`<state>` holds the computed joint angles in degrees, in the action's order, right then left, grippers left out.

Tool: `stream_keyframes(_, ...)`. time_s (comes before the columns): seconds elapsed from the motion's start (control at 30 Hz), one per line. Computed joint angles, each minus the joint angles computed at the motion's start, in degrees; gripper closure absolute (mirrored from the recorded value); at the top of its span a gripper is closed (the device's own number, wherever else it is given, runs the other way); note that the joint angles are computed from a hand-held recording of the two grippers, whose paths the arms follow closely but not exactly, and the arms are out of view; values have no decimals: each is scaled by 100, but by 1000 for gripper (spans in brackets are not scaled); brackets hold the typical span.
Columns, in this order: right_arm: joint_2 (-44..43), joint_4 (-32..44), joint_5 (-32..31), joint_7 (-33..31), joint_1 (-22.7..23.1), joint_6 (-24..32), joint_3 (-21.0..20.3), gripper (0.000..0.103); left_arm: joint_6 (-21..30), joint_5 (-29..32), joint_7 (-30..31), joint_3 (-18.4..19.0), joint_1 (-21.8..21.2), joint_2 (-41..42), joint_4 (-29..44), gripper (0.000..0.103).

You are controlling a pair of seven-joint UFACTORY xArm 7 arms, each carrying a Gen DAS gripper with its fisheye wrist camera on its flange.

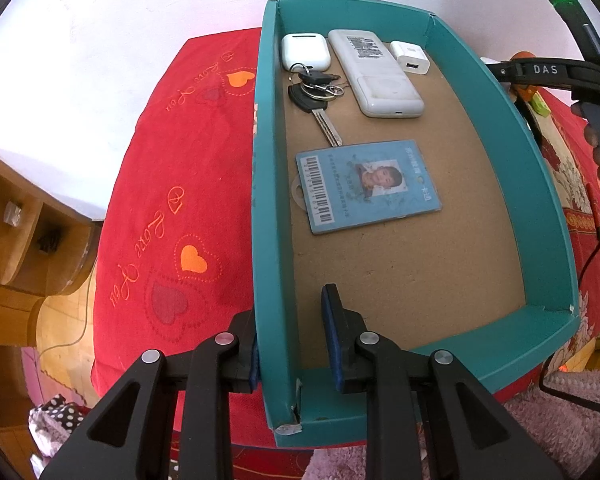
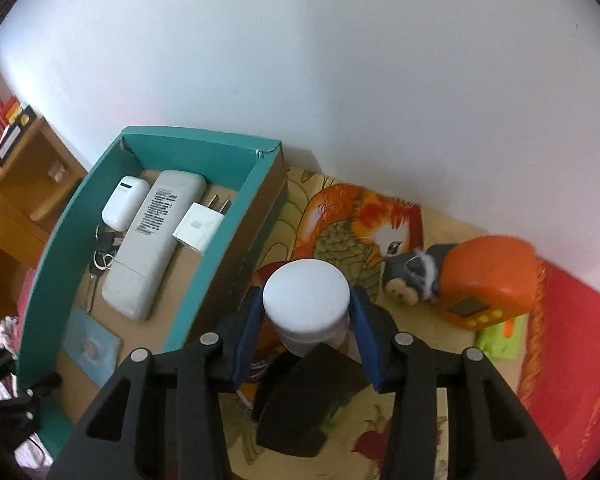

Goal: Organize objects
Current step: 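Lower the right tool onto the white jar and grasp it, then carry the white jar into the teal tray with the right tool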

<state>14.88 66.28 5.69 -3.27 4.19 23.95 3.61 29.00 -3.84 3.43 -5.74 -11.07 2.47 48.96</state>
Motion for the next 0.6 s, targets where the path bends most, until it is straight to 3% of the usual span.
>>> stream_keyframes(0.23, 50, 192, -404, 282, 140, 113, -107, 63, -5, 23, -28, 3, -6, -9, -12, 79)
stream_keyframes(0.6, -261, 124, -402, 388, 131, 53, -69, 63, -13, 17, -36, 1, -12, -16, -19, 79)
